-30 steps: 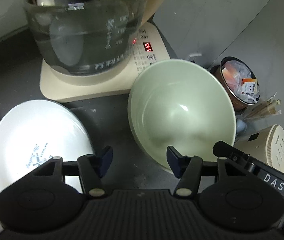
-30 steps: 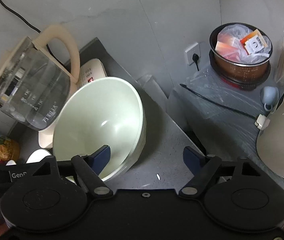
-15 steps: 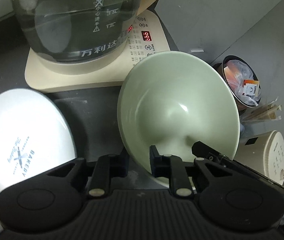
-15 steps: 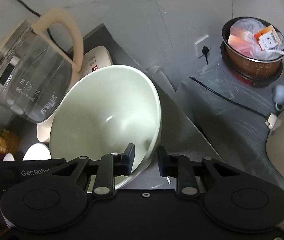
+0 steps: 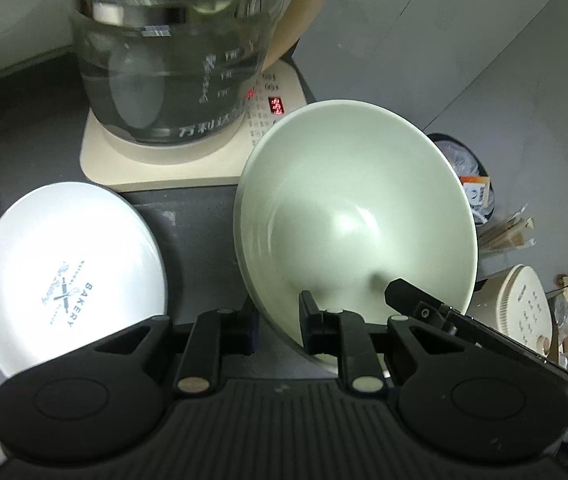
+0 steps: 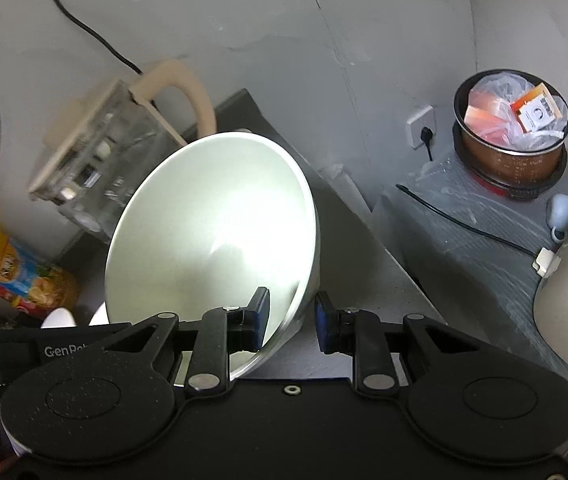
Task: Organize plates and bowls
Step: 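Lift the smaller cream bowl with the right gripper and carry it over the stacked bowls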
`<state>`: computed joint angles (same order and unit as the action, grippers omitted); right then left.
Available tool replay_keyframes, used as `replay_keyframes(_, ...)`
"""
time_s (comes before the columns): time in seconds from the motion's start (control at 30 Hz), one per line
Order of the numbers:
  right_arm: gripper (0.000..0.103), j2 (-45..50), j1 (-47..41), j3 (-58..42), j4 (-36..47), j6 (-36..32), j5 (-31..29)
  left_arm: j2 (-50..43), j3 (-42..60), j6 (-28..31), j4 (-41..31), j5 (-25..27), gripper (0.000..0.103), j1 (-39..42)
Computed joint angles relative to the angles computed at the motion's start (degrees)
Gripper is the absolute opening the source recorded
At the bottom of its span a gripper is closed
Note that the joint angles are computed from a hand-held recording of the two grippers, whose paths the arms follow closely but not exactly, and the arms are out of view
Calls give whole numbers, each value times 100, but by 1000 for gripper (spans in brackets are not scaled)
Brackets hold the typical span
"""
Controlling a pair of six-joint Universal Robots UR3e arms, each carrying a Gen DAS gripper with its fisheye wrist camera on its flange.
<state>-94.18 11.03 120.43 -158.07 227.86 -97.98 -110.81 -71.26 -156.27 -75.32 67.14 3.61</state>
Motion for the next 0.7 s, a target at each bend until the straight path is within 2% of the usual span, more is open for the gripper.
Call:
replay_keyframes(0.4,24,-520,752,-156,342,134,-612,1322,-960,278,-175,-378,19,555)
replay_keyframes(0.7,24,-744,1418,-312,548,369,-1049,2411,-1561,784,-747,-727,19,1225)
